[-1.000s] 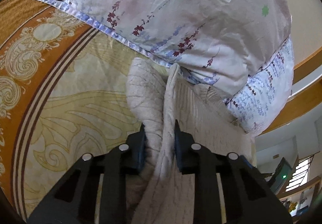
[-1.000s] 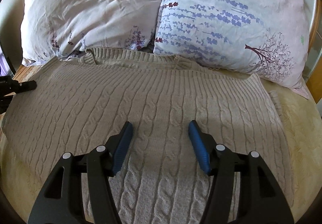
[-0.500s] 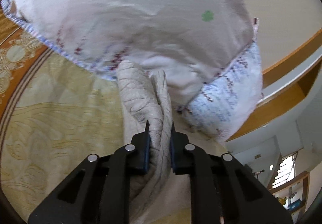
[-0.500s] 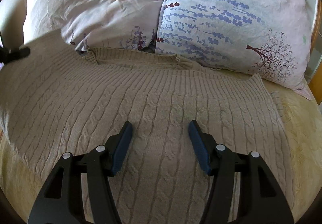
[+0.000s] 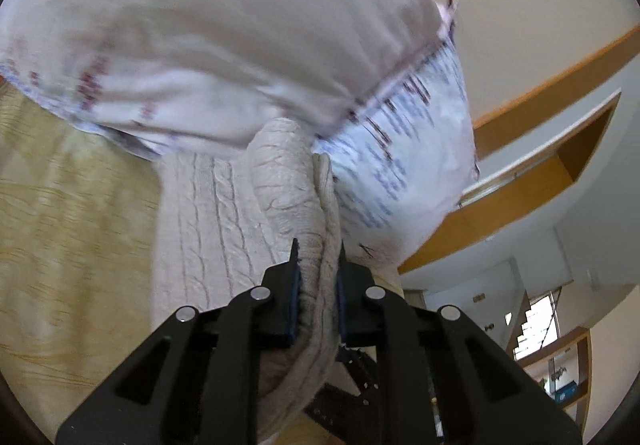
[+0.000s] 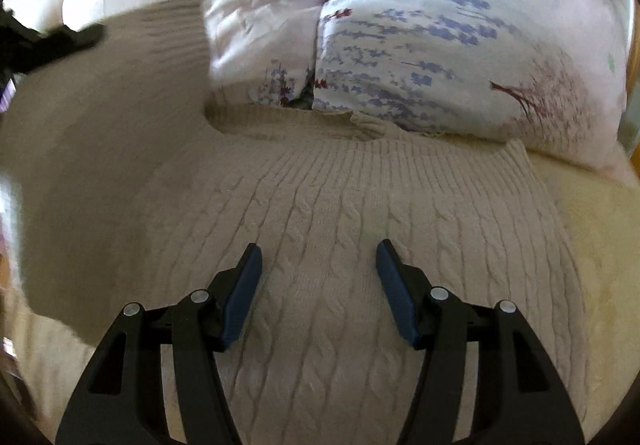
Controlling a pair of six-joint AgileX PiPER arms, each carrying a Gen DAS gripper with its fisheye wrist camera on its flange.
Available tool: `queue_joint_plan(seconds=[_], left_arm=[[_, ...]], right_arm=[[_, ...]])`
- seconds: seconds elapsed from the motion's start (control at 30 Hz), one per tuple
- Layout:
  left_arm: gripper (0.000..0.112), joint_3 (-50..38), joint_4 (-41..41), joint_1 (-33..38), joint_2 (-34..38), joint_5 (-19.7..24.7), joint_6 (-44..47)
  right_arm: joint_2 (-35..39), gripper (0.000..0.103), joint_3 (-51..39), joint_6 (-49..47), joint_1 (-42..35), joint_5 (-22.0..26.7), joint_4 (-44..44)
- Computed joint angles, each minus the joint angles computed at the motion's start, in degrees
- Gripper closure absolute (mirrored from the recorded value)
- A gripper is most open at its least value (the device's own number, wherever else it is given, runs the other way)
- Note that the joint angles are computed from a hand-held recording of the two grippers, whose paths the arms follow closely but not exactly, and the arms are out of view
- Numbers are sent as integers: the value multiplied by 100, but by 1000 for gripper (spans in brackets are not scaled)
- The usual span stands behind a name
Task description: Fold small clothes
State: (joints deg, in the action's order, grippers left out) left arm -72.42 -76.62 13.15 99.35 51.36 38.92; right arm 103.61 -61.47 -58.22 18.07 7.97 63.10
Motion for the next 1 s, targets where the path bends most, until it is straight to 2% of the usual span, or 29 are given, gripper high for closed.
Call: queue_joint_plan(seconds=[0.17, 0.23, 0.3, 0.43, 0.47, 0.5, 0.57, 0.6, 0.63, 0.67, 0.7, 0.73, 0.8, 0.9, 0.93, 1.0], left_arm=[[99, -444, 148, -871, 307, -389, -431], [99, -578, 245, -1208, 426, -574, -547], [99, -761, 392, -1591, 634, -748, -707], [98, -1034, 817, -2156, 1073, -964, -1065], [98, -1087, 906, -2275, 1174, -1017, -1088], [96, -1071, 796, -2316, 1224, -1010, -973], [92, -901, 127, -2186, 1216, -613, -326], [86, -857, -92, -2095, 1196, -391, -129], [70, -649, -487, -1910, 1068, -58, 279], [62, -457, -721, -1773, 942, 134, 557], [47, -200, -942, -1578, 747, 308, 863], [40, -10, -1017, -1450, 574, 304, 1022], [37, 418, -719, -1146, 46, -134, 1176], [32, 710, 16, -923, -304, -924, 866], [32, 750, 375, -877, -323, -1140, 628], [32, 732, 767, -770, -225, -1256, 360]], right_arm=[[-610, 36, 885, -2757, -1023, 829, 2786], [-716, 36, 1098, -3101, -1430, 1147, 3137], [-742, 36, 1281, -3370, -2078, 1751, 3377], [-455, 36, 1197, -2817, -3311, 3314, 3044], [-377, 36, 1104, -2660, -3432, 3570, 2942], [-293, 36, 1012, -2491, -3602, 3891, 2800], [-172, 35, 817, -2270, -3693, 4191, 2592], [-99, 35, 686, -2102, -3713, 4373, 2445], [-4, 33, 507, -1859, -3728, 4548, 2275], [62, 32, 415, -1707, -3692, 4649, 2212], [192, 31, 254, -1488, -3704, 4895, 2082], [388, 31, 2, -1186, -3677, 5185, 1930], [674, 30, -337, -738, -3626, 5575, 1749], [1171, 30, -909, 17, -3462, 6026, 1557], [1247, 30, -1035, 208, -3381, 5994, 1478], [1230, 30, -1122, 401, -3225, 5706, 1296]])
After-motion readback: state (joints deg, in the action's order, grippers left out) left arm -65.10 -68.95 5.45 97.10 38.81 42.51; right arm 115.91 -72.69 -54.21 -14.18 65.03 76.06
